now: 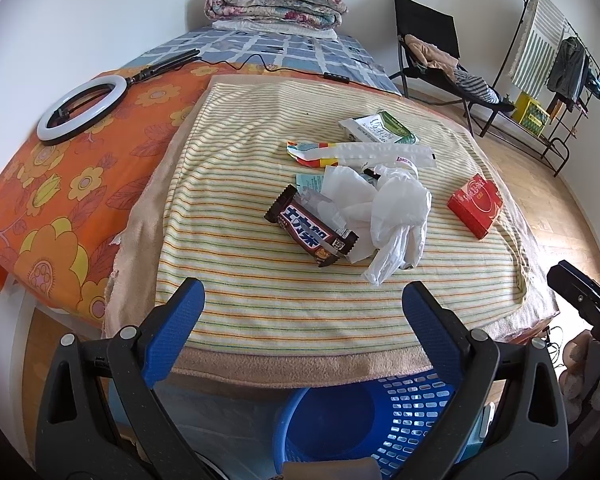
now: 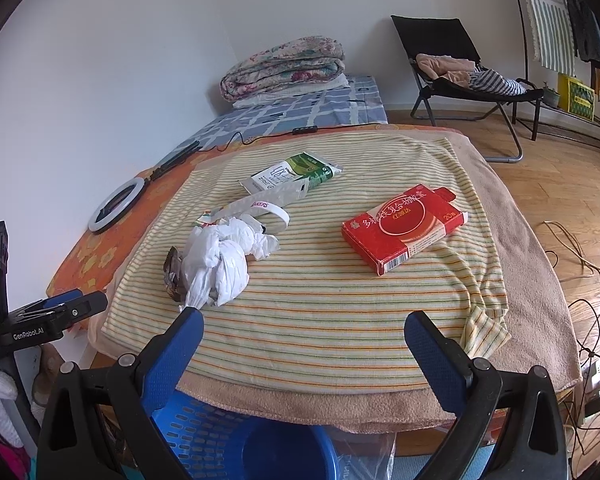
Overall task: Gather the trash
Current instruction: 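Grasp the chocolate bar wrapper with the left tool while the right tool grasps the white plastic bag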
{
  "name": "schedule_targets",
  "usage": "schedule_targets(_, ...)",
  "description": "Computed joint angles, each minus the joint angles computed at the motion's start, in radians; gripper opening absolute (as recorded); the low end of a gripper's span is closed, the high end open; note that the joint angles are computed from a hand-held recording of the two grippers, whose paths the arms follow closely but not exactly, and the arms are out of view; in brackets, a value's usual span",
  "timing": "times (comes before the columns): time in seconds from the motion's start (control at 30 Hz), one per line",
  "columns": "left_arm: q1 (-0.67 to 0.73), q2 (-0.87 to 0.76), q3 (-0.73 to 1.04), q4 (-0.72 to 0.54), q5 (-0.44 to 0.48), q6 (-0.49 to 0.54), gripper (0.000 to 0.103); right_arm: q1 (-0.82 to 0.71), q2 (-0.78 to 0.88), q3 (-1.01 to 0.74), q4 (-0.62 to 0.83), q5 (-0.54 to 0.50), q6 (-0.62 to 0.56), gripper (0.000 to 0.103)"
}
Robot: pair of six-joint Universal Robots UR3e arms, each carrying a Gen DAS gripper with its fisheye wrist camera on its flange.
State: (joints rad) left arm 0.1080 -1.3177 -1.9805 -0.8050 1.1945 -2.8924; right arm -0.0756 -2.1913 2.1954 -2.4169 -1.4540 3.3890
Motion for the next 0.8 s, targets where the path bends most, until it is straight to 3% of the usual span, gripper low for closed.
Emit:
schedule_targets(0.57, -0.032, -0.114, 0.123, -0.030, 0.009, -0.030, 0.096, 0.013, 0.158, -0.074, 0.003, 0.107, -0.080, 0.100)
schedule_targets(0.8, -0.015, -0.216, 0.227, -0.097, -0.013, -0.077, 0.091, -0.009, 0.264, -0.106, -0.028, 0.206, -0.097, 0.089)
